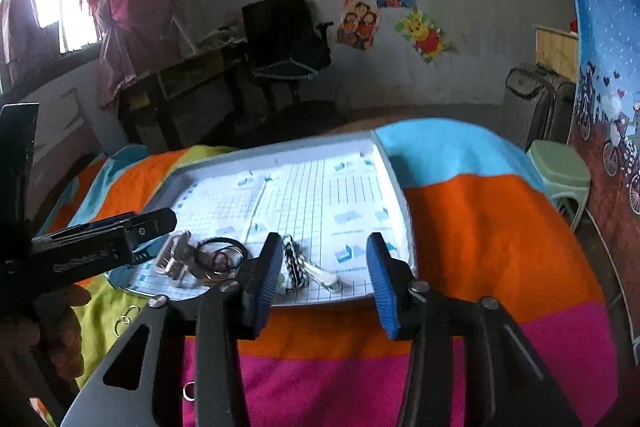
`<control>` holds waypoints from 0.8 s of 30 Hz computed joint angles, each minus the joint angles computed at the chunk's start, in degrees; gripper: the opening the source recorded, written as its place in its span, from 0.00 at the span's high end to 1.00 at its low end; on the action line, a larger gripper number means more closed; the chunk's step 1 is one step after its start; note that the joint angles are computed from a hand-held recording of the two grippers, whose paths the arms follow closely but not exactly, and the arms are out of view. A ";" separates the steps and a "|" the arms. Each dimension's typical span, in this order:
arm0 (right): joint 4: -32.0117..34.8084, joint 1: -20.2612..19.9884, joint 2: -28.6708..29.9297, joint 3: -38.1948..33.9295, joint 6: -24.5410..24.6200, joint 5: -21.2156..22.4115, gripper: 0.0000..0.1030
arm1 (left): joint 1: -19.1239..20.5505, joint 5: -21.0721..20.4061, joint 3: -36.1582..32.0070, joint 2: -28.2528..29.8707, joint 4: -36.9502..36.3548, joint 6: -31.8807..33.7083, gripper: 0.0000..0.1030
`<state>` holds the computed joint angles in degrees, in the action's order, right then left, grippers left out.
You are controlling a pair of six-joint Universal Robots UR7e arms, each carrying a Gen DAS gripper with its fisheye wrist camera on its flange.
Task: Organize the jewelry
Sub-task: 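Withdraw both tools from the tray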
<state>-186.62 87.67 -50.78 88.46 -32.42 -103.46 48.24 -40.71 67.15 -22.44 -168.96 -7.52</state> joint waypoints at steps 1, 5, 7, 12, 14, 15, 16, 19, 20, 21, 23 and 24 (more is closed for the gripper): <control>-1.14 -0.04 -0.45 0.73 -0.20 0.85 0.49 | -0.40 -0.51 1.76 -0.78 -3.68 0.80 0.15; -5.20 0.32 -3.21 4.51 -2.31 4.46 0.32 | -2.25 -0.32 7.61 -3.48 -16.34 4.65 0.00; -6.41 0.61 -5.35 7.14 -2.55 6.81 0.13 | -3.39 0.97 10.60 -4.88 -21.20 6.43 0.00; -9.48 1.95 -9.03 12.92 -3.46 9.98 0.02 | -6.76 8.11 18.63 -8.63 -28.88 10.07 0.00; -12.15 2.99 -10.08 15.50 -4.88 10.75 0.01 | -7.99 10.29 21.79 -9.99 -32.20 12.35 0.00; -12.77 3.38 -10.34 16.13 -4.93 10.81 0.01 | -8.75 11.55 23.63 -10.73 -34.28 13.73 0.00; -13.70 3.74 -11.01 17.48 -4.78 11.47 0.01 | -9.37 12.43 25.01 -11.35 -35.69 14.58 0.00; -15.68 4.43 -13.24 21.44 -4.06 12.86 0.01 | -11.23 14.23 29.85 -13.62 -40.28 16.57 0.00; -16.61 4.77 -13.92 22.82 -3.94 13.01 0.01 | -11.93 14.63 31.60 -14.51 -41.75 16.83 0.00; -17.34 4.97 -14.43 23.94 -4.03 13.11 0.01 | -12.33 14.96 32.63 -15.01 -42.57 16.93 0.00; -18.60 5.49 -15.37 25.83 -4.25 12.86 0.01 | -13.53 16.18 35.24 -16.31 -44.51 17.23 0.00; -19.07 5.59 -15.38 26.20 -4.31 12.89 0.01 | -14.16 16.90 36.51 -16.90 -45.45 17.52 0.00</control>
<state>-205.69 93.26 -66.16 114.66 -36.73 -90.57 34.07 -23.80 103.66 -39.35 -214.40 10.00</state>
